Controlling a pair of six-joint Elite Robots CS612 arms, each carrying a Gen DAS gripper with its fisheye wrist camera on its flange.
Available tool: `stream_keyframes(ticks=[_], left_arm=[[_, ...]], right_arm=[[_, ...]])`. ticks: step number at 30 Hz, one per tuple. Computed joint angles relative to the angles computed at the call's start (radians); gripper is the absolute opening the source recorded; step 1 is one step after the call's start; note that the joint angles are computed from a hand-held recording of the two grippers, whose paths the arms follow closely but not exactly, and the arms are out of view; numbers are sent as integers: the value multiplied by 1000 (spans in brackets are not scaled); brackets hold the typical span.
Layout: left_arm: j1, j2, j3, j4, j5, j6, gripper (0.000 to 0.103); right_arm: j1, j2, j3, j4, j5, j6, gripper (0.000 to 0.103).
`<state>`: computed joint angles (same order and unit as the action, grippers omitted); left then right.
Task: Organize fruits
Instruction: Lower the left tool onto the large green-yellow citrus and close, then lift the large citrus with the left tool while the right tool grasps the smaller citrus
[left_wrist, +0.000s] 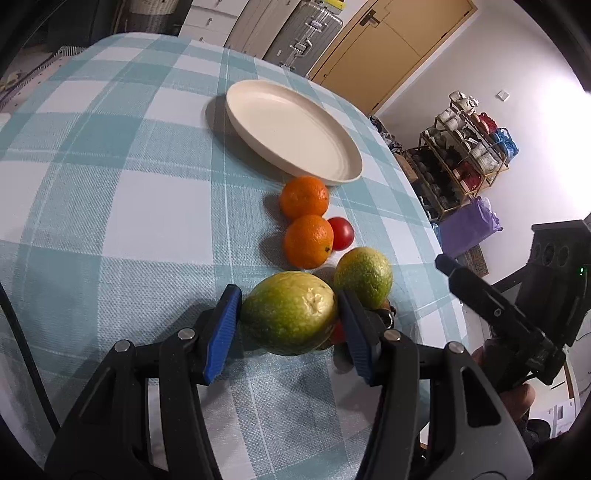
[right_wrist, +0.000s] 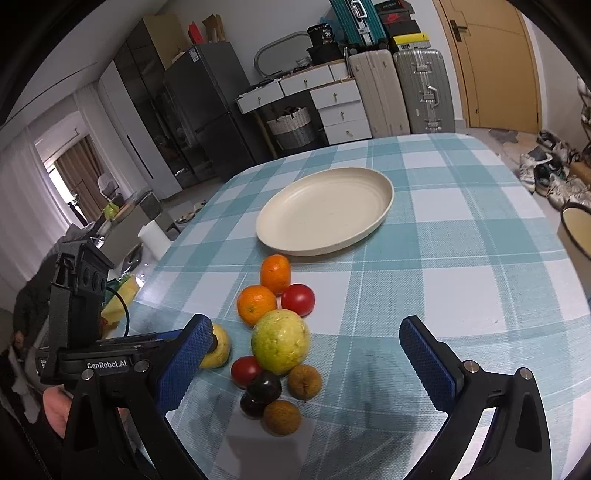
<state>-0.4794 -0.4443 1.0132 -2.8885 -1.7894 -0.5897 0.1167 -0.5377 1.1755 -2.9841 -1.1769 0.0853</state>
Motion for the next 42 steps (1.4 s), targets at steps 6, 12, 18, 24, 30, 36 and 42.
stream_keyframes(ticks=[6, 12, 18, 24, 30, 36, 42], left_arm=[[4, -22, 48, -68, -10, -10, 51], [8, -33, 62, -82, 2, -4, 51], [13, -33, 67, -111, -5, -6, 51], [15, -31, 62, -105, -3, -2, 51], [16, -31, 60, -126, 7, 1, 51], [19, -19, 42, -91, -19, -10, 51], [13, -31, 62, -94, 1, 7, 51]], right_arm=[[0, 15, -30, 56, 33, 1, 103], [1, 34, -64, 114, 60, -4, 103], [5, 51, -99, 161, 79, -10, 103], [9, 62, -124, 211, 97, -39, 99], [12, 75, -151, 266, 121, -51, 83], [18, 86, -169, 302, 89, -64, 55], [16, 90, -169, 298, 96, -69, 49]])
